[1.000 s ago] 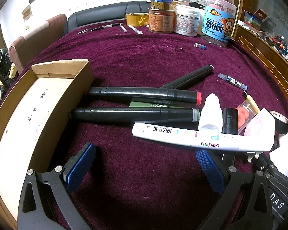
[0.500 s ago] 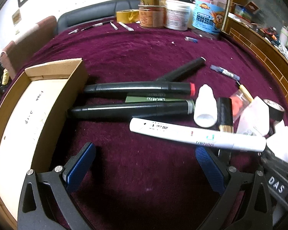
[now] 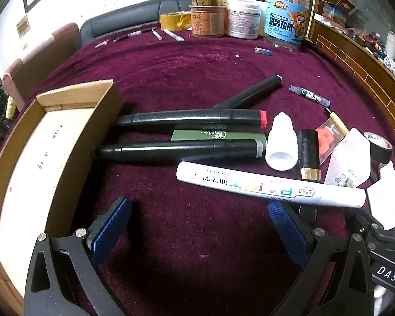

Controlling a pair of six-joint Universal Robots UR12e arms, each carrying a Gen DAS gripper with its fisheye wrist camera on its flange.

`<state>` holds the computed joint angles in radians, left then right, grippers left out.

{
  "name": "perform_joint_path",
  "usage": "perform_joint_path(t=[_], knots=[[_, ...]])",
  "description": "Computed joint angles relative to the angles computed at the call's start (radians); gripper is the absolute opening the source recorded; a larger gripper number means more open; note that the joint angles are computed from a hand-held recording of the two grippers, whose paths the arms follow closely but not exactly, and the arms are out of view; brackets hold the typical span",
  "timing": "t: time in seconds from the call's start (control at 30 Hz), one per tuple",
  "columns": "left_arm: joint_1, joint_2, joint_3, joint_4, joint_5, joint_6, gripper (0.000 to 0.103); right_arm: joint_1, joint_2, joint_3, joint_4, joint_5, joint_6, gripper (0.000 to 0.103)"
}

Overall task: Organize rigid objects
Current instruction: 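Grasp the white deli paint marker with the left tool and lift it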

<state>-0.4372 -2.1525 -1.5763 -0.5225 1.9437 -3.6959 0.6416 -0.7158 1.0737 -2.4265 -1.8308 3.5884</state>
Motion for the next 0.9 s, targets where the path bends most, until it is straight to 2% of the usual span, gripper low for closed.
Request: perform_joint_path(t=[0.07,0.1,0.13,0.2,0.27,0.37,0.4,0.47,0.5,0.57,0.6,0.63,0.67,0.7,0.73,0.8,0.9], knots=[[-0.006,0.000,-0.001,0.002,0.021,0.000,0.102,0.000,-0.007,0.018,-0.026,-0.001,0.006,0.102],[-0.003,0.002,-0.007,0.009,0.007,-0.007,0.102,0.001,-0.011,0.030,-0.049,-0.009,0.013,0.098],[0.003,0.007,-0.016,0.020,-0.018,-0.016,0.102,0.001,-0.026,0.067,-0.113,-0.017,0.035,0.093],[0.006,0.010,-0.023,0.034,-0.032,-0.005,0.102,0.006,-0.052,0.139,-0.261,-0.065,0.076,0.092],[0.004,0.009,-0.022,0.033,-0.027,-0.007,0.102,0.017,-0.062,0.171,-0.351,-0.138,0.087,0.093],[0.000,0.007,-0.017,0.023,-0.013,-0.019,0.102,0.047,-0.051,0.165,-0.484,-0.302,-0.012,0.093],[-0.001,0.006,-0.016,0.020,-0.007,-0.022,0.102,0.060,-0.038,0.154,-0.581,-0.369,-0.066,0.094],[-0.001,0.006,-0.014,0.017,-0.009,-0.023,0.102,0.069,-0.005,0.116,-0.704,-0.425,-0.151,0.098],[0.001,0.008,-0.017,0.020,-0.020,-0.017,0.102,0.063,0.009,0.091,-0.713,-0.410,-0.178,0.098],[0.010,0.023,-0.038,0.043,-0.064,-0.007,0.100,0.051,0.018,0.066,-0.653,-0.376,-0.150,0.098],[0.016,0.036,-0.056,0.059,-0.099,-0.013,0.098,0.046,0.032,0.060,-0.647,-0.381,-0.123,0.097],[0.030,0.062,-0.095,0.116,-0.176,-0.026,0.096,0.045,0.040,0.054,-0.619,-0.410,-0.107,0.096],[0.037,0.078,-0.119,0.160,-0.213,-0.027,0.096,0.044,0.037,0.054,-0.565,-0.426,-0.097,0.089],[0.037,0.091,-0.138,0.196,-0.209,-0.023,0.096,0.036,0.025,0.066,-0.552,-0.410,-0.071,0.087],[0.031,0.098,-0.147,0.223,-0.175,-0.011,0.096,0.032,0.017,0.082,-0.582,-0.407,-0.045,0.087],[0.028,0.104,-0.155,0.263,-0.150,0.003,0.097,0.030,0.010,0.099,-0.597,-0.425,-0.028,0.087],[0.034,0.103,-0.136,0.247,-0.172,-0.009,0.097,0.028,0.009,0.095,-0.557,-0.381,-0.034,0.087]])
